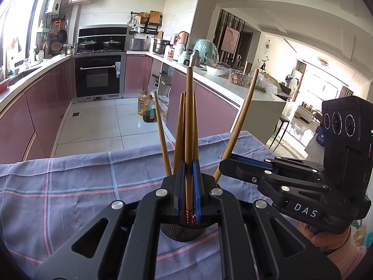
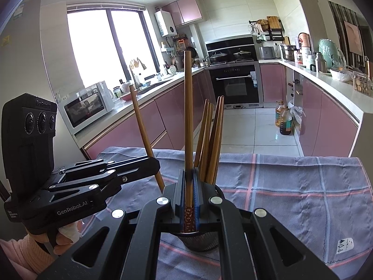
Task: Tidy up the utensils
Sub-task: 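Lower both chopsticks into the black mesh holder among the others, then open both tools to release the chopsticks into the holder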
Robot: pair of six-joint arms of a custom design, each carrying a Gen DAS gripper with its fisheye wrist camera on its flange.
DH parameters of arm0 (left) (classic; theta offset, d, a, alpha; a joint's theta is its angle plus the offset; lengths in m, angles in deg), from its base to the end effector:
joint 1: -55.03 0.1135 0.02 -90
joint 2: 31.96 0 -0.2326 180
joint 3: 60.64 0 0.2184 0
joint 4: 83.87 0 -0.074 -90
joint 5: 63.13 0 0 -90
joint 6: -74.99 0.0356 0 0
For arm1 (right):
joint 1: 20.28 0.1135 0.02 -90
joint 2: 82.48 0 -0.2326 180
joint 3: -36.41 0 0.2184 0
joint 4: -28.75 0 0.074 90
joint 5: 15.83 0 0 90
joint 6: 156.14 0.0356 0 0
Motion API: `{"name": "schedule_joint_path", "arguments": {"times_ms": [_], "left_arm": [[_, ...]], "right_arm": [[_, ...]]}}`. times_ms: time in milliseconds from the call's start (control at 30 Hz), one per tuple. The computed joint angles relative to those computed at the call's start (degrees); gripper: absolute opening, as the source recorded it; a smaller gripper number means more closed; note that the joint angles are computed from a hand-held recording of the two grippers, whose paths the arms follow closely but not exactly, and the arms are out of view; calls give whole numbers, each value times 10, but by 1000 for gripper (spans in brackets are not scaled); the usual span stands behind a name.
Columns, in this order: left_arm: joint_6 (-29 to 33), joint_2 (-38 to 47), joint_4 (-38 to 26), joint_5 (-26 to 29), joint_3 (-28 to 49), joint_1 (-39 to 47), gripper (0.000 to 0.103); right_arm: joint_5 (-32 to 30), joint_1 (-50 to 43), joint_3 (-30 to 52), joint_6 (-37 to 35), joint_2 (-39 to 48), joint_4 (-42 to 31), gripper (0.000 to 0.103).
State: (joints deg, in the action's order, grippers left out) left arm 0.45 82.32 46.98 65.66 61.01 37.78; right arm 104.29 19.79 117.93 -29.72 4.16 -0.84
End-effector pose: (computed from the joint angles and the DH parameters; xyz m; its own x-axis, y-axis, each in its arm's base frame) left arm 0.3831 -0.1423 0.2857 -0.4327 0.3519 -0.8300 0.8224 0.5313 -0.2035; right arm 0.2488 0.1859 0.2665 -0.4938 0.2557 -0.8311 0.0647 0.9639 0.2581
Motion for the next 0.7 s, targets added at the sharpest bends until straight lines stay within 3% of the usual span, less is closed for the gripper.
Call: {"name": "schedule_joint_path", "arguments": {"times_ms": [700], "left_arm": [[5,2,5,-13,-14,-8,7]], "right_arm": [[-18,-9,8,-3,22,4,5]]}}
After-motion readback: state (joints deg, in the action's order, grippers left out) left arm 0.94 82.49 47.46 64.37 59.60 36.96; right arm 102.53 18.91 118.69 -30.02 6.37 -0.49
